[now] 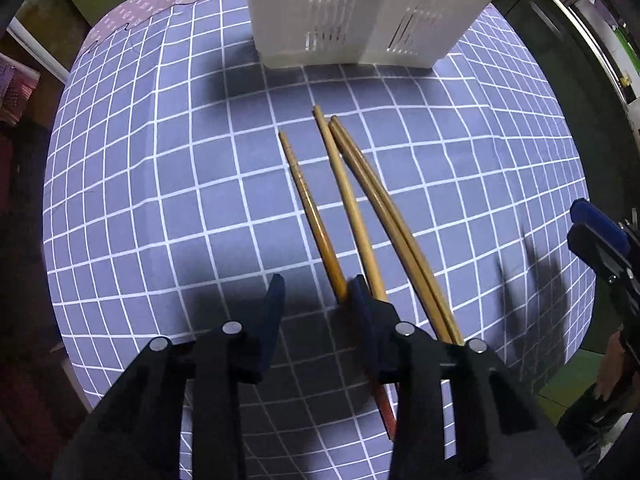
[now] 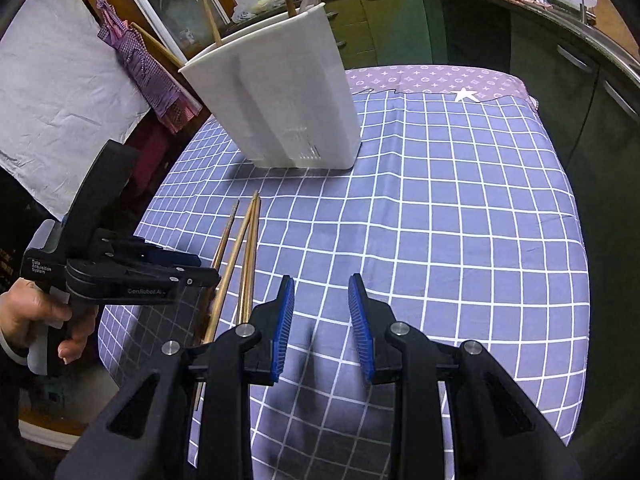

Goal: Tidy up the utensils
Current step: 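Lower the left gripper onto a chopstick on the cloth and close it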

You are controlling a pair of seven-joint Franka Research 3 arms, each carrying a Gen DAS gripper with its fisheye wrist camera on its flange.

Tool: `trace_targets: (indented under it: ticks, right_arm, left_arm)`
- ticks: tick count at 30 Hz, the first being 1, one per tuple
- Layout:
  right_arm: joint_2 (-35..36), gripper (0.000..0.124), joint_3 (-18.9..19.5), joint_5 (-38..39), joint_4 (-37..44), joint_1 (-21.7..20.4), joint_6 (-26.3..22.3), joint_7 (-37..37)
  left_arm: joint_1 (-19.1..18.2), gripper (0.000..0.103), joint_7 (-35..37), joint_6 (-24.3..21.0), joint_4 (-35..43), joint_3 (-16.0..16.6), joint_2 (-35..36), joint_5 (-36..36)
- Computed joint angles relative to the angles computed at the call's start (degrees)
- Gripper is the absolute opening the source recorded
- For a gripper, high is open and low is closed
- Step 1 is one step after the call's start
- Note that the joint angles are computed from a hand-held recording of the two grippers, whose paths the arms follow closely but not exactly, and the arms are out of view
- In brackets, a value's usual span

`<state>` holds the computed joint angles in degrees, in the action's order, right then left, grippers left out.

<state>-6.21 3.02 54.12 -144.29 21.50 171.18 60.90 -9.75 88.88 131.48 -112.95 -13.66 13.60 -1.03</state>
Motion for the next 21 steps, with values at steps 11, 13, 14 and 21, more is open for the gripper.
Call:
trace_targets:
  ticks: [11,13,14,21]
  right_arm:
    - [-0.5,0.028,0.2,-2.1,-0.6,-0.2,-0.5,1.8]
    - [-0.7,0.028,0.0,-2.2,-0.8,-0.2,-0.5,1.9]
    - [-0.7,0.028,-0.1,-2.2,-0.9,-0.2,-0.5,2.0]
    - [-0.8,0.029,0.1,-4.9,-1.1,-0.5,-1.0,4.1]
  left_arm:
    - [-2.1,0.016,-2.1,1.2,-0.2,-0.3,0.1,5.1]
    - [-1.7,0.011,-1.4,0.8,0.0,-0.5,0.2,3.6]
    - [-1.5,0.010,-1.1,0.8,0.0,-0.5,0.1,3.3]
    - [-0.6,0.007,1.4,2.3,-1.3,-0.4,-1.3,1.3]
